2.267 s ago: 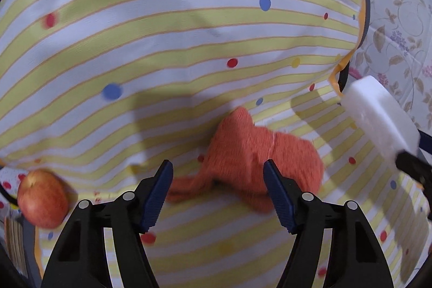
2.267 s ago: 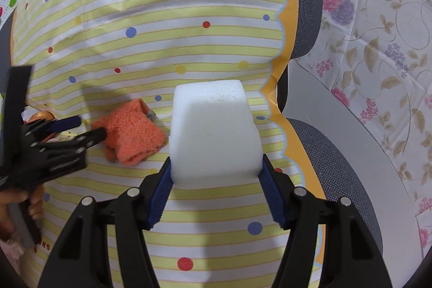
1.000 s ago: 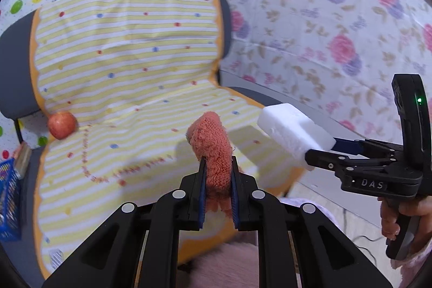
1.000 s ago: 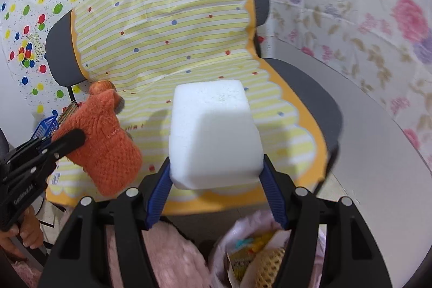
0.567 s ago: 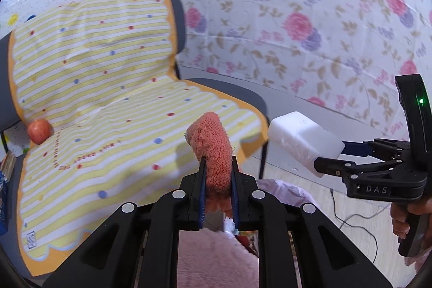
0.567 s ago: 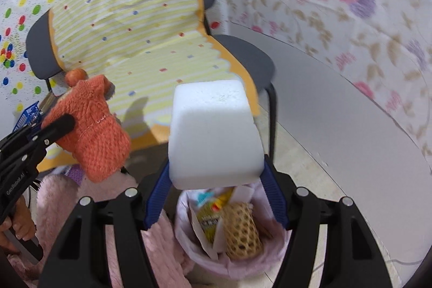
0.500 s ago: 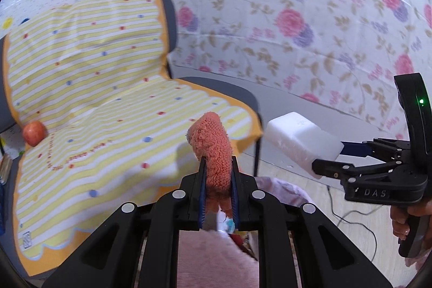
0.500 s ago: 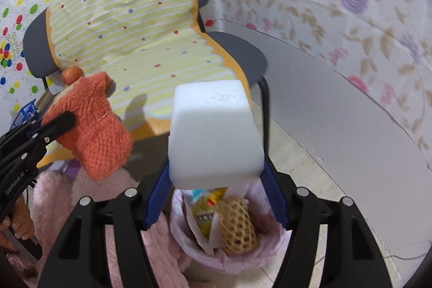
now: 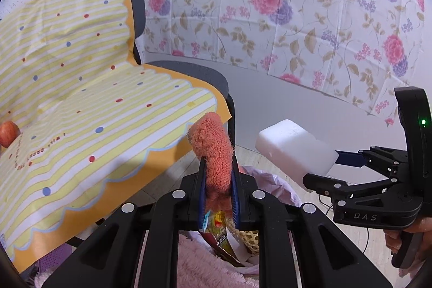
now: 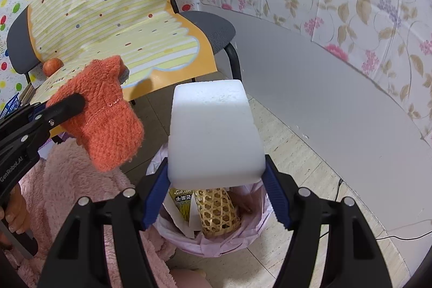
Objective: Collect trash
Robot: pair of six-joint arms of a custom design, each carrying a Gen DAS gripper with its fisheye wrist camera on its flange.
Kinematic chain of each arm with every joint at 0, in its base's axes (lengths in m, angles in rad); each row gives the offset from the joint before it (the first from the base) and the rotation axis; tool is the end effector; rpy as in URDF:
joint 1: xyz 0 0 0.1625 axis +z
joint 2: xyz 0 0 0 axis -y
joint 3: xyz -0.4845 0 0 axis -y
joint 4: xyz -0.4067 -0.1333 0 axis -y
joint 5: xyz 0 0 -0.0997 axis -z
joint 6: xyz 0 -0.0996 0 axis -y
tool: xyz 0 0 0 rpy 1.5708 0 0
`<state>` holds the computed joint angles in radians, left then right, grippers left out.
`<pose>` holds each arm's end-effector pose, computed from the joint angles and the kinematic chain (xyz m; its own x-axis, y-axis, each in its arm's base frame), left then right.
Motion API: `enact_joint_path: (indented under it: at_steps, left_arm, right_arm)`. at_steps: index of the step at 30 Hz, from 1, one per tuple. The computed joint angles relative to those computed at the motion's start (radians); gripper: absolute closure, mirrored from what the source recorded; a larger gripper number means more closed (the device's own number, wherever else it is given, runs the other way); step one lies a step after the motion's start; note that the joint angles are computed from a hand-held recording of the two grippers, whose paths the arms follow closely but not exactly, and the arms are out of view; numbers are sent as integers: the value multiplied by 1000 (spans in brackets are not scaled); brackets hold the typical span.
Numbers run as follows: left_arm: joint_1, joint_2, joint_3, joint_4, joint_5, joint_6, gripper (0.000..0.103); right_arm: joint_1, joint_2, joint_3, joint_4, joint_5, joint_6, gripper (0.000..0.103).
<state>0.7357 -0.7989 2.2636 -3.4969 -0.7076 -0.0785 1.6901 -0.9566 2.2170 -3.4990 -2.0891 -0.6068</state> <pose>-0.2298 -0.4899 0.0917 -0.7370 0.2069 -0.6434 0.6079 0.6191 -0.4972 0.1471 -0.5215 0.1650 -0.6852 -0.2793 0.6727 -0.5894 0.7552 -0.2869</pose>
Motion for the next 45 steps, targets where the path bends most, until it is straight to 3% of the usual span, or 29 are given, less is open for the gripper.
enact_joint_path:
  at_steps: [8, 9, 12, 13, 24, 30, 34, 37, 45]
  left_arm:
    - [49, 21, -70, 65, -56, 10, 83]
    - [53, 20, -76, 75, -61, 3, 77]
    - [58, 21, -75, 54, -68, 4, 45]
    - [58, 21, -72, 47, -70, 8, 41]
    - [43, -13, -21, 54, -3, -53, 40]
    - [5, -69, 28, 100, 60, -126, 32]
    - [-34, -131, 64, 176, 131, -208, 14]
    - [-58, -193, 84, 286, 176, -286, 14]
    - [-120, -399, 130, 700, 296, -613, 12]
  right_arm:
    - [-32, 21, -34, 2, 37, -4, 36]
    - [-36, 22, -38, 7, 44, 6, 35]
    - [-51, 14, -43, 44, 70, 36, 27]
    - [-53, 14, -43, 48, 70, 34, 24]
    - [-37, -9, -23, 54, 38, 30, 24]
    - [7, -36, -14, 78, 30, 16, 23]
    - [49, -68, -11, 124, 62, 34, 14]
    - [91, -71, -19, 132, 78, 24, 6]
    - [182, -34, -80, 173, 131, 11, 6]
